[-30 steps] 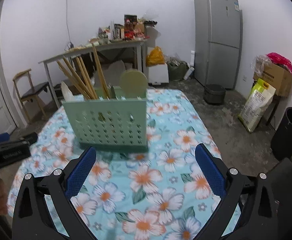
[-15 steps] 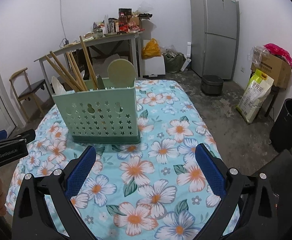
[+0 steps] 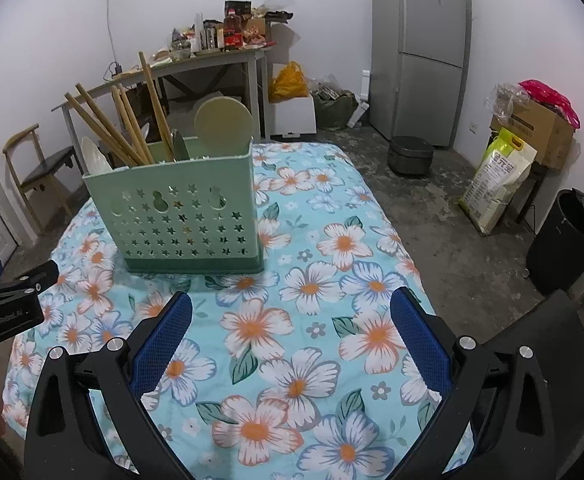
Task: Organize utensils
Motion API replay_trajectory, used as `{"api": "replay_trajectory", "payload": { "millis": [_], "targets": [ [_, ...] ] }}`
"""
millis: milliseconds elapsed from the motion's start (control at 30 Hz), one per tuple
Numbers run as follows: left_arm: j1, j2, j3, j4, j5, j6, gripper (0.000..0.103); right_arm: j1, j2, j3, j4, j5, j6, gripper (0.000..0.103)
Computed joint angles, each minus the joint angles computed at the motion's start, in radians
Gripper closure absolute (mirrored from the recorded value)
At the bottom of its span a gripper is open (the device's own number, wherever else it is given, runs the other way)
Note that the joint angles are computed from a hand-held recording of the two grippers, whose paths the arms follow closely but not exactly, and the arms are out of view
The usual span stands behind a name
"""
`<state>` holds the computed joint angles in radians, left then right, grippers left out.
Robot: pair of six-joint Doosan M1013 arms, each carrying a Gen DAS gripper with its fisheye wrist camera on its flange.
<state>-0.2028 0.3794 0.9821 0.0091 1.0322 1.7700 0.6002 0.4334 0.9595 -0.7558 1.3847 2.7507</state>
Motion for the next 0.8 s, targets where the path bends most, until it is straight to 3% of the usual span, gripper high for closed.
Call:
{"api": "replay_trajectory", "payload": {
  "millis": [800],
  "targets": [
    [0.011, 0.006, -0.002, 0.090, -0.011, -0.054, 0.008, -0.004, 0.015, -0.026, 0.011, 0.031, -0.026, 0.006]
  ]
}}
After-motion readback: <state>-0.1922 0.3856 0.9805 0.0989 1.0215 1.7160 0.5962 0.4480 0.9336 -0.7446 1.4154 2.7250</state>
